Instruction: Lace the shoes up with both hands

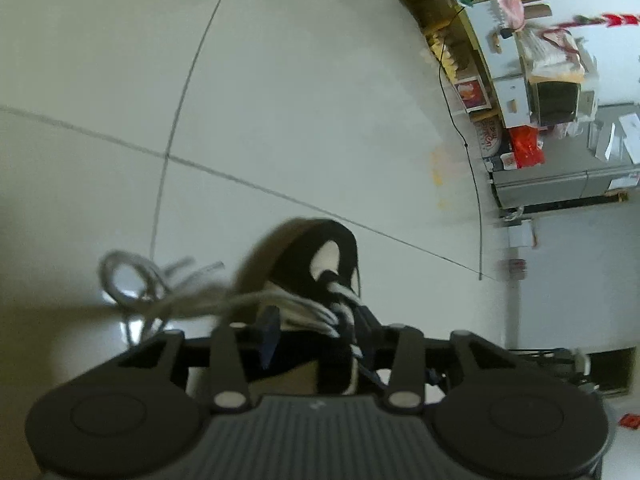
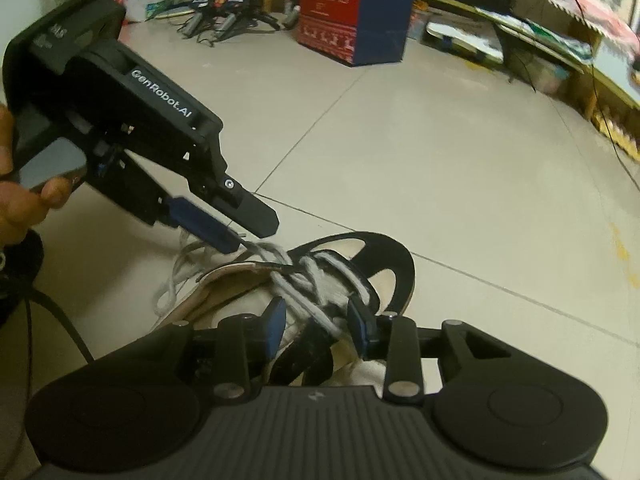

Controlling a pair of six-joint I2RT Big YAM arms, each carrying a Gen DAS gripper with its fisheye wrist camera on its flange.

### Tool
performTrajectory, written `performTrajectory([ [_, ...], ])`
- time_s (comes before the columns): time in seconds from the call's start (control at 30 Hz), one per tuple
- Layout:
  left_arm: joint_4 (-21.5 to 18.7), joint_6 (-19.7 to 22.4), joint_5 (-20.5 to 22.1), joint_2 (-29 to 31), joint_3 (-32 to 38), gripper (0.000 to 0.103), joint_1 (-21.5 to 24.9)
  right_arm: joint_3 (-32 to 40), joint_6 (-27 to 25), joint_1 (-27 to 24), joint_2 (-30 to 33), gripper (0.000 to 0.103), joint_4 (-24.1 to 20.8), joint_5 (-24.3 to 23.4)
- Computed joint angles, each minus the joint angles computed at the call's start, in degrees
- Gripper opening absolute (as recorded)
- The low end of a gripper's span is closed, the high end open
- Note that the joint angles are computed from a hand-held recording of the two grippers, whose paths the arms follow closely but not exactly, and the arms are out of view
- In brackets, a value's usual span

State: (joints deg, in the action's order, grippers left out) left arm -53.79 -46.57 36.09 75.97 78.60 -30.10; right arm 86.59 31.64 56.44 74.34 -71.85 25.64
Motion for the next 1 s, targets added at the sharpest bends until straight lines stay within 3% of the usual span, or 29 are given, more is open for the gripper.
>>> performTrajectory([
  [0.23,1.22,-3.83,0.91,1.12,0.4,0.039,-1.73,0.03,-0.25,-0.02,0.32,0.037,0.28,0.02],
  [0.4,0.78,-1.99,-0.67,1.11,0.9,0.003,-2.16,-0.3,-0.23,0.04,0.31,0.037,0.61,-0.06],
  [0.5,-0.41,-0.49,-2.33,1.02,1.43,0.003,-2.36,-0.53,-0.22,-0.1,0.34,0.037,0.9,-0.09],
  [0.6,-2.62,4.21,-6.23,1.2,3.15,0.003,-3.17,-0.29,0.05,-0.23,0.76,0.038,0.6,-0.19],
  [0.77,-5.36,8.62,-9.31,1.34,4.64,0.003,-3.42,-0.34,-0.54,0.33,0.72,0.04,-0.07,1.0],
  [1.0,-9.15,11.49,-12.18,0.42,3.12,0.003,-1.14,-1.44,1.46,-0.17,-0.55,0.043,0.17,0.55],
])
